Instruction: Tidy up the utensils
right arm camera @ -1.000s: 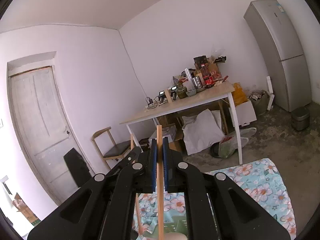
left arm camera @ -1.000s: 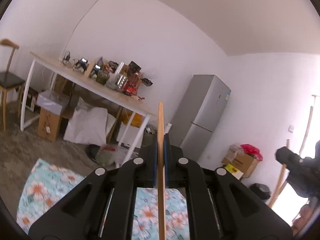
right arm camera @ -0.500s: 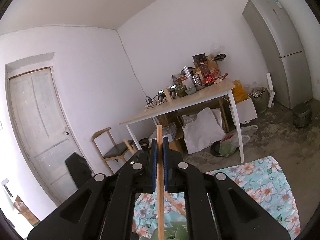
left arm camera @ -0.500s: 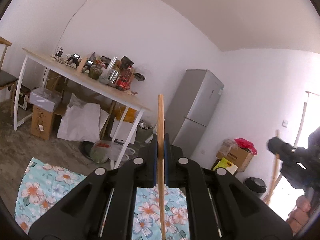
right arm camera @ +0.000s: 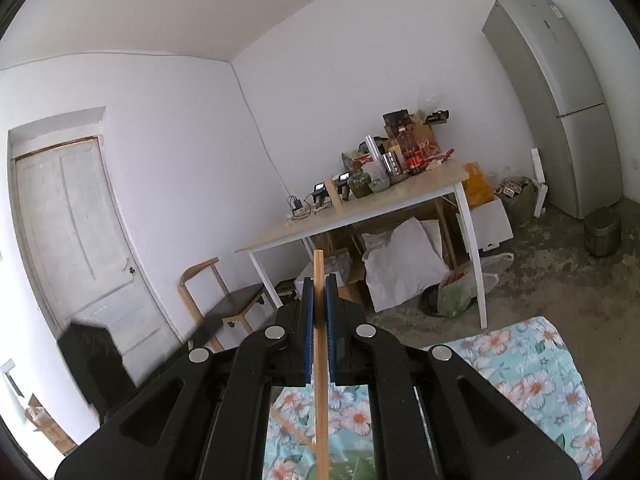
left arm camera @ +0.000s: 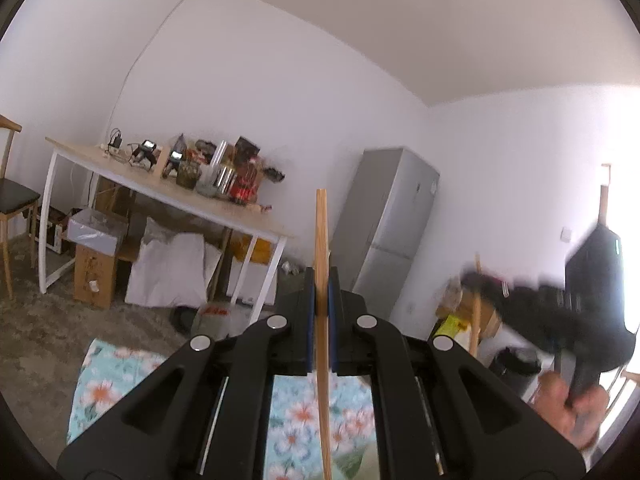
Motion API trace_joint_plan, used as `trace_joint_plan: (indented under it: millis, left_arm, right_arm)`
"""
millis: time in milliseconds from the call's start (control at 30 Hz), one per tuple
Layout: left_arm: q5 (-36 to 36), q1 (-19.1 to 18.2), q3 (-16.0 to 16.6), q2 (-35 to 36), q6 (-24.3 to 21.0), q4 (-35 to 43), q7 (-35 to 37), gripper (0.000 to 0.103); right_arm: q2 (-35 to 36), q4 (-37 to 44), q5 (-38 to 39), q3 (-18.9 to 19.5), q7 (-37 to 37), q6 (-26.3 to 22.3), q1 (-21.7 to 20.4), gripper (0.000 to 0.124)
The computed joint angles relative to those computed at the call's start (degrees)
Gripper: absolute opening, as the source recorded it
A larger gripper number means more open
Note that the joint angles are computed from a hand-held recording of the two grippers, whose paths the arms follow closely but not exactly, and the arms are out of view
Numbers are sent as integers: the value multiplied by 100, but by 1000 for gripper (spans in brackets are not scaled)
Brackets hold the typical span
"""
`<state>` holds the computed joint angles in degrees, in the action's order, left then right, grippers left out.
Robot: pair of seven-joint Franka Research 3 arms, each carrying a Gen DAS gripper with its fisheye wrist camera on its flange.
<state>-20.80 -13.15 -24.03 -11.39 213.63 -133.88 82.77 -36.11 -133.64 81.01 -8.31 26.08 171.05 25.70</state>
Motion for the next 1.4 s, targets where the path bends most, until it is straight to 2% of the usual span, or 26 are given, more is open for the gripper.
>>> trace_joint_plan:
  millis: [100, 167, 233, 267, 333, 367, 433, 500, 700, 833, 933, 1000, 1100, 1200, 1400]
  left_arm:
    - [-1332, 365, -844, -28, -304, -21, 1468, 5]
    - [-1621, 342, -973, -20, -473, -92, 1808, 5]
    - [-1593, 194, -885, -23, -522, -245, 1674, 8]
    - [-1637, 128, -841, -35, -505, -322, 1609, 14]
    - [-979, -197, -387, -111, -399, -623, 805, 19]
    - [-807, -242, -292, -153, -397, -715, 583, 20]
    - [-627, -206, -265, -246, -375, -861, 339, 21]
    - [-282, -225, -142, -349, -331, -1013, 3, 22]
    - [364, -89, -100, -623, -274, -1318, -641, 29]
    - [392, 201, -383, -591, -280, -1251, -669, 36]
    - [646, 129, -276, -589, -256, -1290, -881, 45]
    - [745, 136, -272, -598, -217, -1298, -955, 54]
    - [429, 378, -605, -679, -216, -1272, -728, 61]
    - [228, 521, -792, -822, -218, -1285, -583, 66]
    - [-498, 1172, -1542, -1499, -338, -1406, -376, 69]
  right_arm:
    - [209, 197, -40, 35, 37, 25, 8, 6]
    - [354, 338, 0, 46, 0, 68, 32, 6]
    - [520, 506, 64, 56, -11, 84, 44, 6]
    - [580, 569, 137, 62, -62, 107, 50, 6]
    - [728, 721, 331, 79, -153, 137, 43, 6]
    - [790, 788, 356, 87, -120, 53, 5, 6]
    - [928, 929, 431, 103, -47, -147, -74, 6]
    - [1011, 993, 527, 222, -121, -107, -174, 6]
    - [1127, 830, 510, 619, -437, 354, -317, 6]
    - [1179, 550, -4, 825, -164, 801, -214, 6]
    - [1185, 341, -512, 973, -127, 1154, -130, 6]
    - [1120, 181, -1082, 1151, 249, 1043, -319, 6]
    - [946, -28, -1440, 1096, 531, 952, -266, 7]
    - [780, -166, -1795, 1036, 918, 773, -337, 7]
    - [144, -529, -2057, 481, 1400, 460, -109, 7]
